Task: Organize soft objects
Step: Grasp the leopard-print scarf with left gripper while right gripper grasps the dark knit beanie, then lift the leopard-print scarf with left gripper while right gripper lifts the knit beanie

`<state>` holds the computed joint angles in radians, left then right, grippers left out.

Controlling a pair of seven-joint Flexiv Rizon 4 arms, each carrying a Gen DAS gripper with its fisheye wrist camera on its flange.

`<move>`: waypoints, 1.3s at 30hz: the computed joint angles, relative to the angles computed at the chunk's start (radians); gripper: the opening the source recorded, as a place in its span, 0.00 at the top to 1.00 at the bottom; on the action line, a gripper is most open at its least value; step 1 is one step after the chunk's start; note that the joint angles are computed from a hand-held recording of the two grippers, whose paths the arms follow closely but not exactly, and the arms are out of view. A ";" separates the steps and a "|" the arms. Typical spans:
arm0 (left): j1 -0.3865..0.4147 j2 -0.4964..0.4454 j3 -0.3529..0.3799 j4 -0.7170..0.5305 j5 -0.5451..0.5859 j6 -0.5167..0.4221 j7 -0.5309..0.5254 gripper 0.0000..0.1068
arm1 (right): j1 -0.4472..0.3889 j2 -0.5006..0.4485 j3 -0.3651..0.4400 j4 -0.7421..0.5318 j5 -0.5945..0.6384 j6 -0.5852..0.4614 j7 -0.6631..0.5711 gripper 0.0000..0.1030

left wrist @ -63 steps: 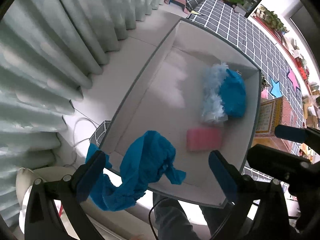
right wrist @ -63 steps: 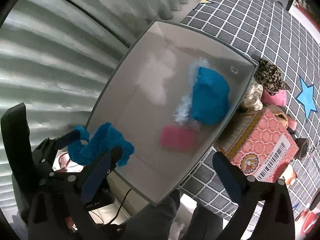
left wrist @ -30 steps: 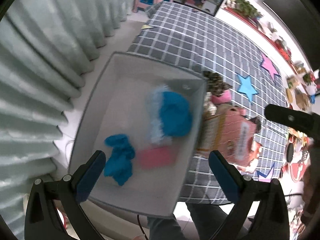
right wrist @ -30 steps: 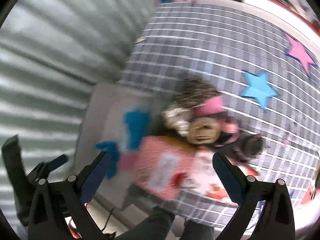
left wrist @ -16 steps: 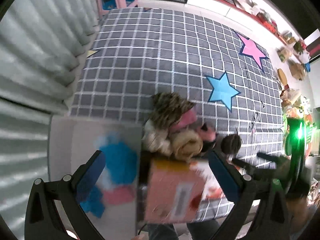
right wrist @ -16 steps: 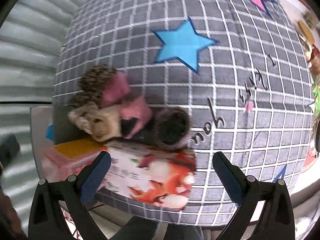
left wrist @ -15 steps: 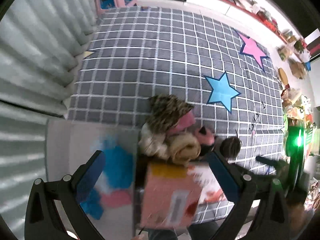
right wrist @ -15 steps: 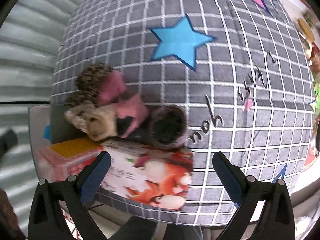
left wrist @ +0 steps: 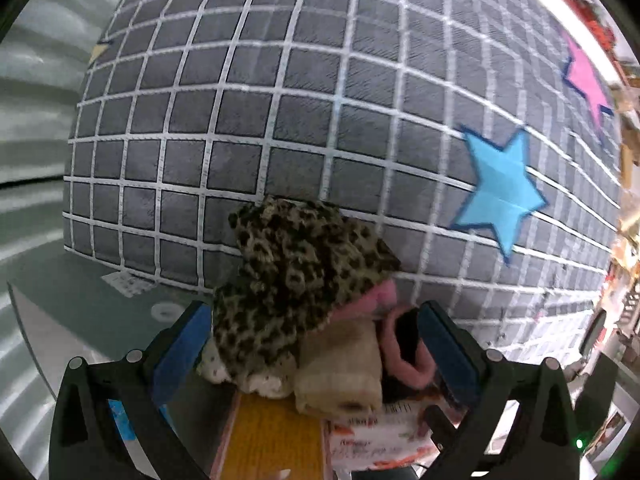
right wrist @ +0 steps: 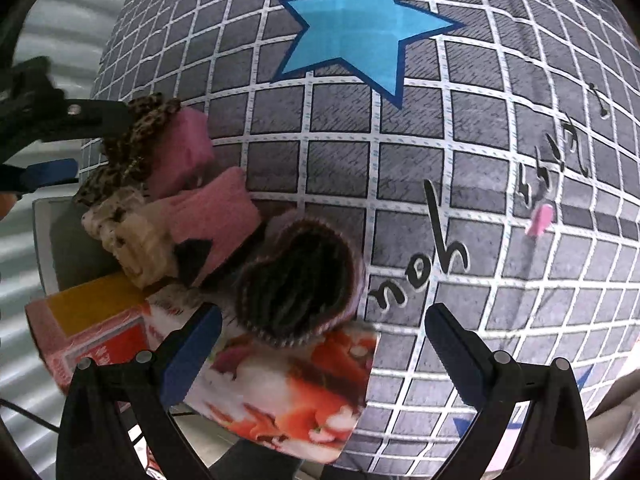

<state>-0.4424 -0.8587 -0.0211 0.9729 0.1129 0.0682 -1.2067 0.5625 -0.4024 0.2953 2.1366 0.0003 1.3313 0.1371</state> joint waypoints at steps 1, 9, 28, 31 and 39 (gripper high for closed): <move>-0.005 -0.017 0.005 -0.017 0.005 -0.006 -0.015 0.04 | -0.006 -0.005 0.003 0.002 0.005 0.006 -0.008 0.01; -0.030 -0.100 0.029 -0.104 0.038 -0.061 -0.060 0.04 | -0.040 -0.066 0.016 -0.008 0.024 0.089 -0.070 0.01; -0.040 -0.024 -0.039 -0.061 -0.060 0.032 0.056 0.74 | 0.103 0.051 -0.144 0.165 -0.035 0.194 0.163 0.56; -0.035 0.025 -0.050 -0.004 -0.069 0.096 0.097 0.74 | 0.124 0.100 -0.165 0.214 -0.067 0.191 0.241 0.56; 0.023 0.202 -0.092 0.254 -0.140 0.257 0.247 0.74 | 0.169 0.231 -0.203 0.323 -0.260 0.145 0.481 0.56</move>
<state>-0.4196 -0.6564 -0.1131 1.2264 -0.0270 0.3254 -0.9596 0.7311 -0.1715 0.0926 2.4601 -0.2598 1.4766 0.6181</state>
